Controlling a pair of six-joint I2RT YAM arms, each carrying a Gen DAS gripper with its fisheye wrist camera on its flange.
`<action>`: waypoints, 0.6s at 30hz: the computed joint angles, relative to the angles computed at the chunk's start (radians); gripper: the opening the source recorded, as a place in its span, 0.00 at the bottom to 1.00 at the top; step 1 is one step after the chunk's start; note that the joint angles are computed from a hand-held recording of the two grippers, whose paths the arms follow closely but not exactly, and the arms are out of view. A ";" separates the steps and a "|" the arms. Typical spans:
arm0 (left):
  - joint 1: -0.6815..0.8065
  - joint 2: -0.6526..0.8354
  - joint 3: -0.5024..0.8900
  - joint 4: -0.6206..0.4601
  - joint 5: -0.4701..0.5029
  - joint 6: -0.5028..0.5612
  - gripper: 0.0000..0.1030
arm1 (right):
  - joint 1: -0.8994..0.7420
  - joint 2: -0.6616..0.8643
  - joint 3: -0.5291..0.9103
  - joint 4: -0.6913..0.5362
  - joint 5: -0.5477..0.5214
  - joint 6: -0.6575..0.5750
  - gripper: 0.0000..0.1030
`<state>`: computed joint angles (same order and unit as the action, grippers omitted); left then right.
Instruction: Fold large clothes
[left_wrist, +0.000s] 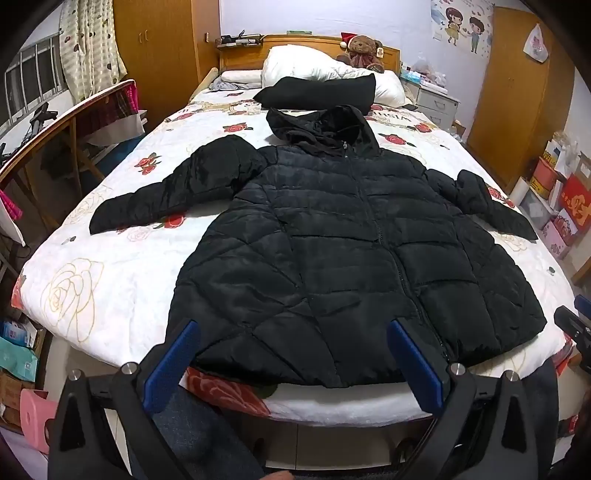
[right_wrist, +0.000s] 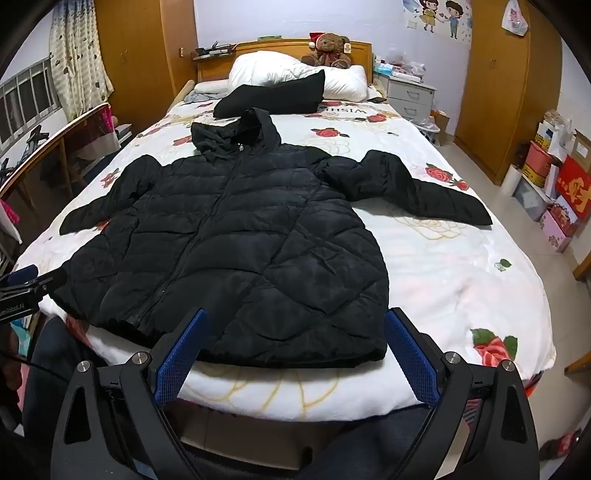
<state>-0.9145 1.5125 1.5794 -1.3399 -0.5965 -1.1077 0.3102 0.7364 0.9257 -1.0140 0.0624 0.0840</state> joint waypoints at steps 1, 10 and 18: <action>-0.006 0.005 0.005 -0.009 -0.013 -0.004 0.99 | 0.004 0.000 0.000 0.001 0.004 0.001 0.93; -0.010 0.006 0.003 0.005 0.015 -0.004 0.99 | 0.004 0.002 -0.001 0.005 -0.002 0.005 0.93; -0.007 0.000 0.001 0.007 0.019 0.002 0.99 | 0.031 0.001 -0.001 0.001 0.013 0.026 0.93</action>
